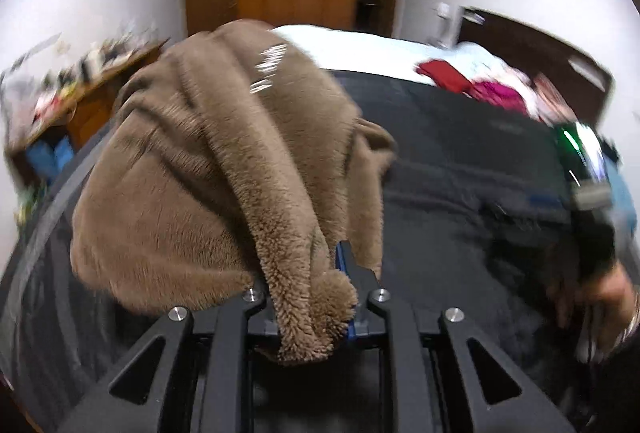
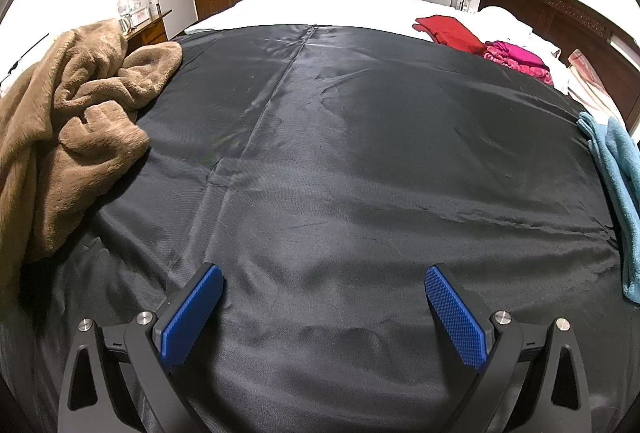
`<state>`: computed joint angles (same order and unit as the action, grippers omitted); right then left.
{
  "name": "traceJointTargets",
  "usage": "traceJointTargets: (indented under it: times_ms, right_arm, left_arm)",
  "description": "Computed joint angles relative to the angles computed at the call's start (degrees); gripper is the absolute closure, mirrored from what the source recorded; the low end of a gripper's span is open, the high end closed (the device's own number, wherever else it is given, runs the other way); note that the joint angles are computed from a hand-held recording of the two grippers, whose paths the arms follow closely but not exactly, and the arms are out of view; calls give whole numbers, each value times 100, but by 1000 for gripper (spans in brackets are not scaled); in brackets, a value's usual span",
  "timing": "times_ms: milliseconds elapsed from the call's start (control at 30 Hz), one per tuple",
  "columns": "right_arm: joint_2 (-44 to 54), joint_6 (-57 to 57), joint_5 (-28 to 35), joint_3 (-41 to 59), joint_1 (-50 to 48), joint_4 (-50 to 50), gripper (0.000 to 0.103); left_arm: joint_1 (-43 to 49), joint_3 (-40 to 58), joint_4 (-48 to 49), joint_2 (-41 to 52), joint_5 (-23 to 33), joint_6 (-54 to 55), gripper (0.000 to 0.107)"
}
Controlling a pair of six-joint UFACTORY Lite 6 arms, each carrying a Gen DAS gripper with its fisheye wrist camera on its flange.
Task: Fold clothes
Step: 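Lift the brown blanket with the left gripper toward the right gripper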
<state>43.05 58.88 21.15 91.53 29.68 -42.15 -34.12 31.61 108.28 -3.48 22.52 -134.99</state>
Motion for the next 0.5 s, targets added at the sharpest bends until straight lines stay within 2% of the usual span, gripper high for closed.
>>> traceJointTargets:
  times_ms: [33, 200, 400, 500]
  right_arm:
    - [0, 0, 0, 0, 0, 0, 0]
    - [-50, -134, -86, -81, -19, 41, 0]
    - [-341, -1691, -666, -538, -238, 892, 0]
    - [-498, -1717, -757, -770, -326, 901, 0]
  left_arm:
    - [-300, 14, -28, 75, 117, -23, 85]
    - [-1160, 149, 79, 288, -7, -373, 86]
    - [-1778, 110, 844, 169, -248, -1325, 85]
    - [-2010, -270, 512, -481, -408, -989, 85]
